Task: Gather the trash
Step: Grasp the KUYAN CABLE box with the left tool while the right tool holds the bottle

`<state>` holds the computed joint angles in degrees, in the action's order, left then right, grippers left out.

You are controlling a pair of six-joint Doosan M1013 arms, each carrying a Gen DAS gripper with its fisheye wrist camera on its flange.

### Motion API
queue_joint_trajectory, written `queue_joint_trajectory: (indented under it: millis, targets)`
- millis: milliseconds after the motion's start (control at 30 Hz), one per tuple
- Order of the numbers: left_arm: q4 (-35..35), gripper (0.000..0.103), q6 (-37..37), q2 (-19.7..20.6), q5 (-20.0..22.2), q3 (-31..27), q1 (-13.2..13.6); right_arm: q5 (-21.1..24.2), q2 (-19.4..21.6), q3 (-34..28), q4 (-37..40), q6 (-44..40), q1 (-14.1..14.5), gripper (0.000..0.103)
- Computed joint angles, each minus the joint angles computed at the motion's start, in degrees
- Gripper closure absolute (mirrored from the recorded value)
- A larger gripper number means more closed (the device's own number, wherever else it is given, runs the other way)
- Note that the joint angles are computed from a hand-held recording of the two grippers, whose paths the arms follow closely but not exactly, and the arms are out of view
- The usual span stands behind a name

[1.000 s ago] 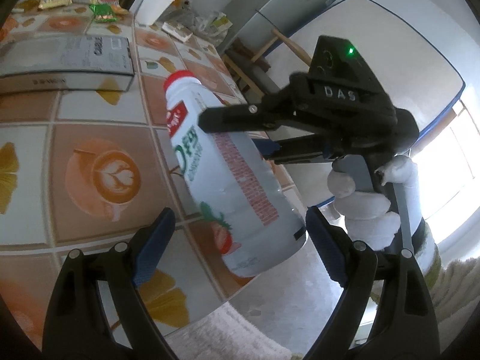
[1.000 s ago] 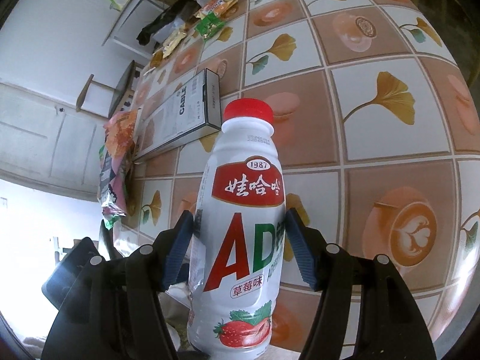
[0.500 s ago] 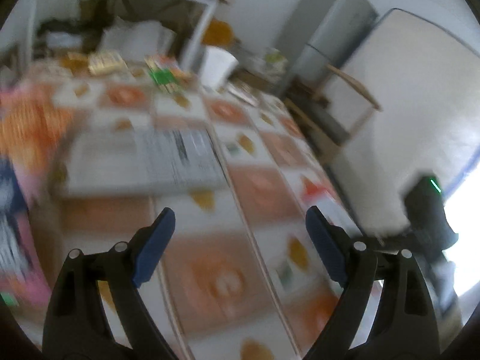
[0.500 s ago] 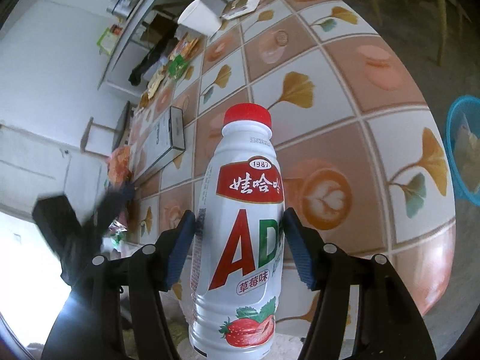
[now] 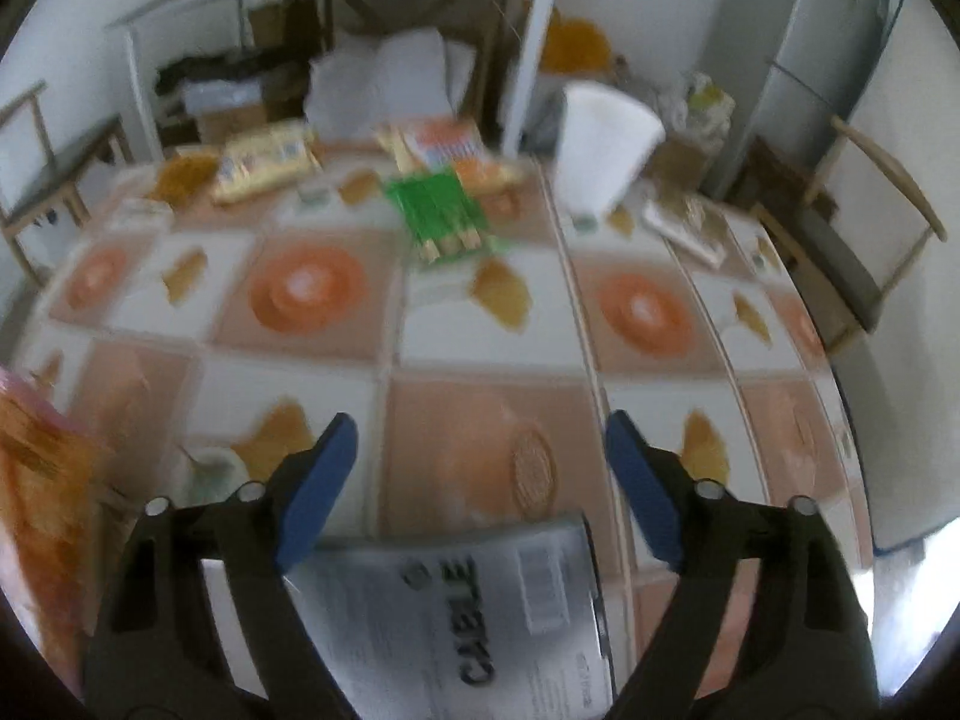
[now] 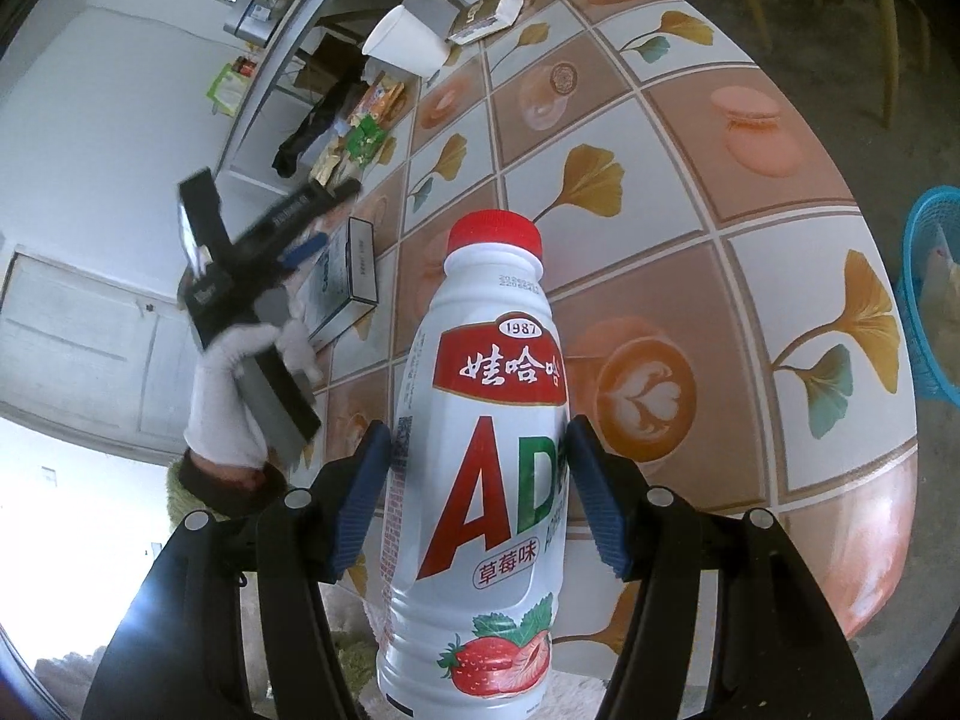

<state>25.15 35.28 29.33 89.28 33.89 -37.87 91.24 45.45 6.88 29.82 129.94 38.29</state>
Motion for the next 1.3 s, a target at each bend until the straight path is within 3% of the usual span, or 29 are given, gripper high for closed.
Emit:
queue_joint_trajectory:
  millis: [167,533,833,1033,1133,1300]
  targets:
    - [-1.8,0.028,7.0,-2.1,-4.9,4.5,-3.1,-5.8,-5.5,11.0,0.3,-1.4,-0.5,0.044]
    - [-13.8,0.030,19.8,-8.5,-17.2,13.8,-9.5,-9.9,-10.3,19.4,-1.5,-1.7,-0.6,0.044]
    - [-18.1,0.028,18.2,-14.5,-19.2,21.1,-12.1,-11.5,-11.3,21.6,-1.5,-2.2,-0.6,0.044]
    - [-13.1,0.025,14.8,-16.4,-17.8,22.8,-14.5,-12.1,-11.7,22.2,-1.7,-2.2,-0.5,0.044]
    - [-7.2,0.023,11.6,-17.5,-15.3,23.4,-16.7,-12.1,-11.6,22.1,-1.6,-2.4,-0.5,0.044]
    - [6.1,0.018,-0.3,-19.6,-11.9,25.2,-20.8,-12.6,-11.9,22.7,-1.2,-2.3,-0.6,0.044]
